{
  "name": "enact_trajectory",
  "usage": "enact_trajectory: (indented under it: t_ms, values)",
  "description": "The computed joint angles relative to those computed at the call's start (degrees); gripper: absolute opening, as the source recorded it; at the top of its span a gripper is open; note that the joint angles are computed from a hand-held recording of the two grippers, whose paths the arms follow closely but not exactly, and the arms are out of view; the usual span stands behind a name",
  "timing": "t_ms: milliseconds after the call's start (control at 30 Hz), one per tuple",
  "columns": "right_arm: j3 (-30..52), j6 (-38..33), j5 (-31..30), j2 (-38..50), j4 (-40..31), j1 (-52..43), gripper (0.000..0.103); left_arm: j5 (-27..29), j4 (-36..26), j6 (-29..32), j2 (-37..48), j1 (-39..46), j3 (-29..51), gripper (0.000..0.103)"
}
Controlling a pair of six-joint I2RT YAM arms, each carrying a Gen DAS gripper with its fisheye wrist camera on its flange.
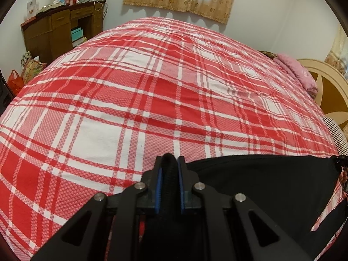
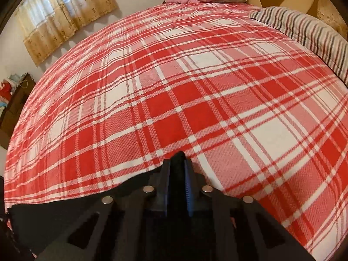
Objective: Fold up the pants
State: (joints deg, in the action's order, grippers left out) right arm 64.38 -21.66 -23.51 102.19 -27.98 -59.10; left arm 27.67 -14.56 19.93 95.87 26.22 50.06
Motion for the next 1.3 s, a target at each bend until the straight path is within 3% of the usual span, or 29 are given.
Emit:
enact_trajectory:
  t_ms: [267,500,767,1033,1167,1300]
  values:
    - [-5.4,-4.3,-5.9,-10.3,-2.0,-3.9,0.007,1.6,-2.7,1.0,-1.4,0.7,1.3,0.011]
    - [-8.5,-11.5,-11.5,-20.4,-6.8,-9.4,0.007,8.6,-4.1,2.6,-6.6,4.2,0.0,0.011]
    - [-7.8,-24.0,-24.1,-25.4,-17.8,-23.4,0.007,17.9,-10.2,6.3,-10.9,9.4,0.8,0.010]
    - [-2.0,-47.1,-33.6,-19.5,-37.6,-38.6,0.007,26.8,-17.7,13.2,-12.0,15.6,1.2,0.010]
    - [1.1,-59.7,-34.8,-15.2,-48.1,-45.0,0.007,31.9,-25.4,21.2,-11.8,19.7,2.6,0.010]
    - [3.2,-69.3,-33.7,-10.6,-55.2,-50.5,0.007,35.2,-35.8,33.0,-10.4,23.9,4.5,0.010]
